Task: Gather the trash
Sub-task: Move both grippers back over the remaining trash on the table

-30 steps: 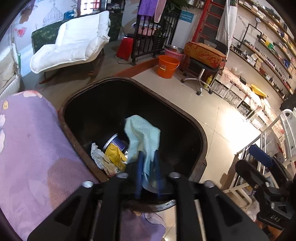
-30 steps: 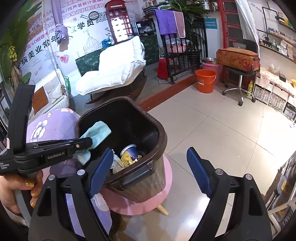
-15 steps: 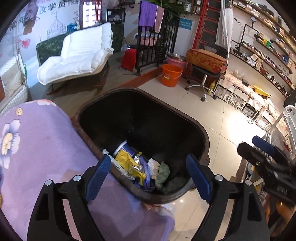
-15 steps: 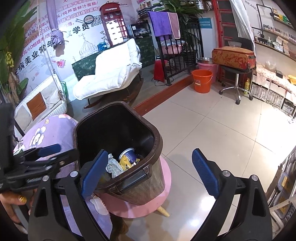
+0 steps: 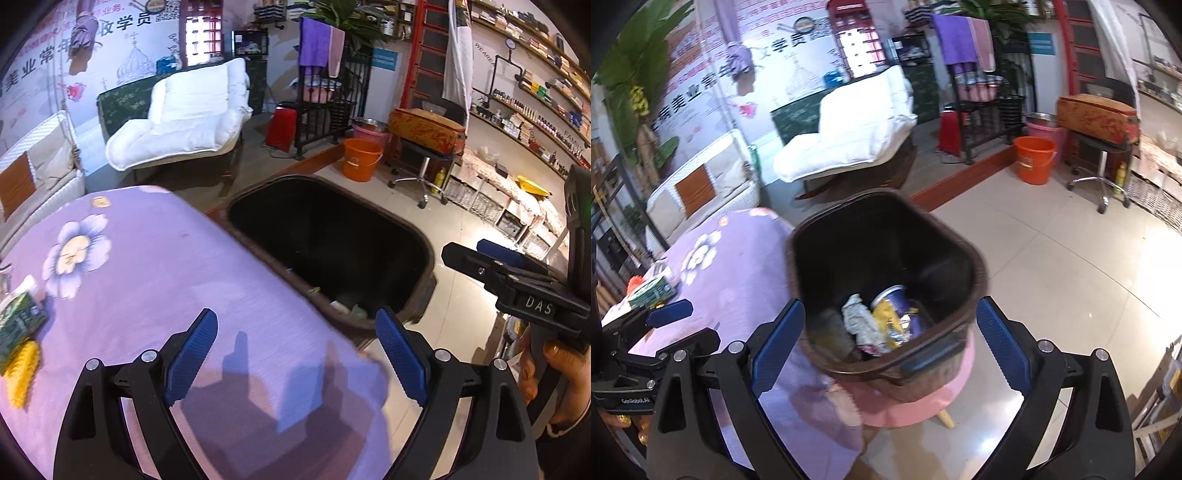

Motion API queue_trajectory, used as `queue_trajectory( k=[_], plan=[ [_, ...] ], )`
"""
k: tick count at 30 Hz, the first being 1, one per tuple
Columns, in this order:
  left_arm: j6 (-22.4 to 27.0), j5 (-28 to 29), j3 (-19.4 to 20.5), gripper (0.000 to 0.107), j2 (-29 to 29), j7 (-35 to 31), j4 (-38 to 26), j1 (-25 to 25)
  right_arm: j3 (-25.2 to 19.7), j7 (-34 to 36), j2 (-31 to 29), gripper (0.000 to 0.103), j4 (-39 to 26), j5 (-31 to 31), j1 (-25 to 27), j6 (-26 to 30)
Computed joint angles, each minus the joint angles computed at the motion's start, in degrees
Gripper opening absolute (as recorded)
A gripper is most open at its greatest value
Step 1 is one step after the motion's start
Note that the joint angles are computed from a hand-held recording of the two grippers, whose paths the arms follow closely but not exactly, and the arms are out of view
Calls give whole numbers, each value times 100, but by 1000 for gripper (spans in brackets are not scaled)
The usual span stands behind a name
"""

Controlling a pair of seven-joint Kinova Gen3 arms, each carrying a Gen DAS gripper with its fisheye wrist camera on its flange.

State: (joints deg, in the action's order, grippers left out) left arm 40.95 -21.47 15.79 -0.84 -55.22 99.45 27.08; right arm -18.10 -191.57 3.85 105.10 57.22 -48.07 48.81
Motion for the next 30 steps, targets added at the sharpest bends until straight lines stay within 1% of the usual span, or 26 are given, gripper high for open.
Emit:
queue_trajectory(
  k=[1, 2, 3, 5, 6, 7, 9, 11, 12, 13, 14, 15, 18, 22, 26, 27, 29, 30],
  plan=[
    [41, 126, 38, 86, -53, -189, 8, -114, -10, 68, 34, 93, -44, -4, -5, -59],
    [76, 295, -18, 86, -109, -422, 22, -164, -13, 117, 63, 93, -78, -2, -19, -110],
    [123, 476, -181, 87, -159, -655, 30, -129, -9, 164, 87, 93, -107, -2, -35, -158],
    [270, 813, -712, 87, -245, -1121, 12, 107, 6, 324, 143, 93, -191, -53, -64, -289],
    [311, 967, -897, 86, -309, -1354, 41, 129, 9, 365, 176, 93, -235, -68, -102, -310],
    [405, 1097, -988, 86, -366, -1587, 39, 45, 20, 434, 210, 93, -283, -89, -132, -355],
    [611, 1296, -940, 87, -492, -2039, 18, -409, 52, 536, 265, 93, -360, -124, -197, -428],
    [787, 1329, -742, 87, -617, -2300, 28, -925, 85, 679, 331, 93, -453, -182, -253, -536],
    [904, 1352, -734, 87, -647, -2458, -21, -1124, 110, 730, 355, 93, -483, -208, -280, -587],
    [1007, 1369, -829, 87, -663, -2612, -69, -1216, 124, 810, 394, 93, -530, -247, -304, -690],
    [1101, 1299, -865, 87, -665, -2673, -119, -1304, 147, 914, 424, 93, -577, -306, -317, -792],
    [1222, 1136, -823, 87, -647, -2700, -191, -1498, 167, 1082, 469, 93, -651, -396, -320, -904],
    [1548, 902, -881, 87, -525, -2853, -404, -1763, 218, 1676, 643, 93, -901, -733, -365, -1212],
    [2039, 913, -1078, 87, -176, -3314, -825, -2037, 272, 2415, 992, 93, -1421, -1117, -548, -1400],
    [2431, 1026, -1252, 86, 197, -3899, -1167, -2255, 278, 3146, 1287, 93, -1896, -1496, -706, -1515],
    [2521, 1086, -1291, 84, 283, -4048, -1229, -2312, 267, 3336, 1365, 93, -2019, -1603, -741, -1536],
    [2649, 1212, -1370, 75, 403, -4291, -1294, -2433, 272, 3654, 1502, 93, -2234, -1805, -806, -1539],
    [2707, 1256, -1396, 72, 484, -4374, -1346, -2482, 289, 3786, 1562, 93, -2336, -1893, -846, -1521]
  ],
)
